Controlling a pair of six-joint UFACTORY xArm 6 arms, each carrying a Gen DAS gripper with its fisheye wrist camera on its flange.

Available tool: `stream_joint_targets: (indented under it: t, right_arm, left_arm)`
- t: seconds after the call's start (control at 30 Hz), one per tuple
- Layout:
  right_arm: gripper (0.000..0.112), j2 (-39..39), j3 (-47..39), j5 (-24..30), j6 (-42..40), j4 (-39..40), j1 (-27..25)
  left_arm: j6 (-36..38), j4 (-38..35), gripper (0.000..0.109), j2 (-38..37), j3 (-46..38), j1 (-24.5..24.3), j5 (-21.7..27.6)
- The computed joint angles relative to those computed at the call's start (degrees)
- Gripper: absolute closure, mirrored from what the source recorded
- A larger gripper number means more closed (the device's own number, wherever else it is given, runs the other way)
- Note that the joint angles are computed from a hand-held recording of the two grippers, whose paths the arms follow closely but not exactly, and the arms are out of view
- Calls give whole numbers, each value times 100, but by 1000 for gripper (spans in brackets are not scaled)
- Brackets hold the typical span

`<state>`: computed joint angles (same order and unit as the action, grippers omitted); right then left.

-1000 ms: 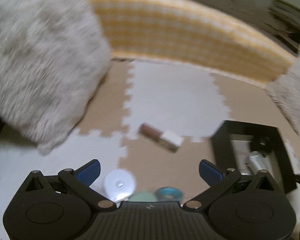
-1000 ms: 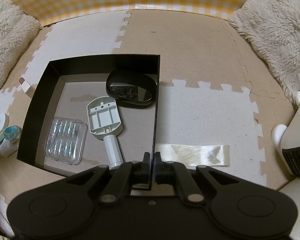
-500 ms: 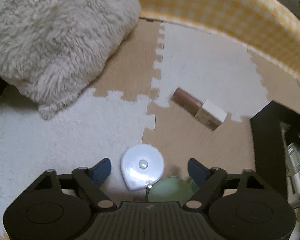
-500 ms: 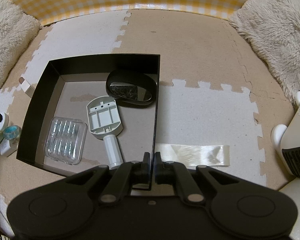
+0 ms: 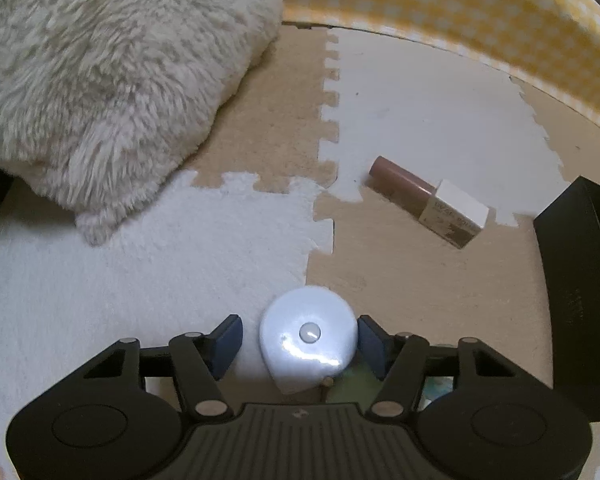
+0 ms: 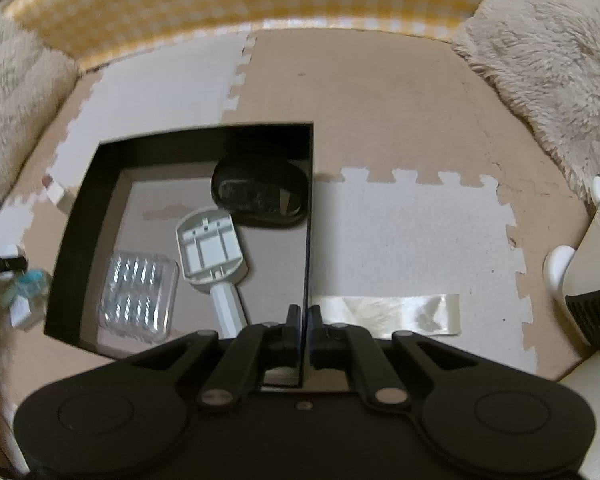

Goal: Organize rigid objects
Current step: 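Move the left tool to the white round tape measure and grasp it, then carry the white tape measure into the box and release it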

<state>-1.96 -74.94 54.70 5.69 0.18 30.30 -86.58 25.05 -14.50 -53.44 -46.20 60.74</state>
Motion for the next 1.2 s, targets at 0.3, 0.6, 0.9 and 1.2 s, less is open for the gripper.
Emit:
stream_joint_targets:
  t: [0.3,0.6,0.9,1.2]
  right_arm:
    - [109,136,-118,-178,53,146,-64]
    - [110,301,-256,-335,47,233,-108]
    - [109,369,-329,-318,3,289,-127]
    - [109,407,-391,-257,-1,245,-126]
  left_arm:
    - [-119,6,55,-83,35,29,-15]
    - [-777,546,55,-387,-52,-160,164]
    - [-922,1267,55,-19,-796,-601,-530]
    - [-281,1214,55,1175,-1983,-843,-1449]
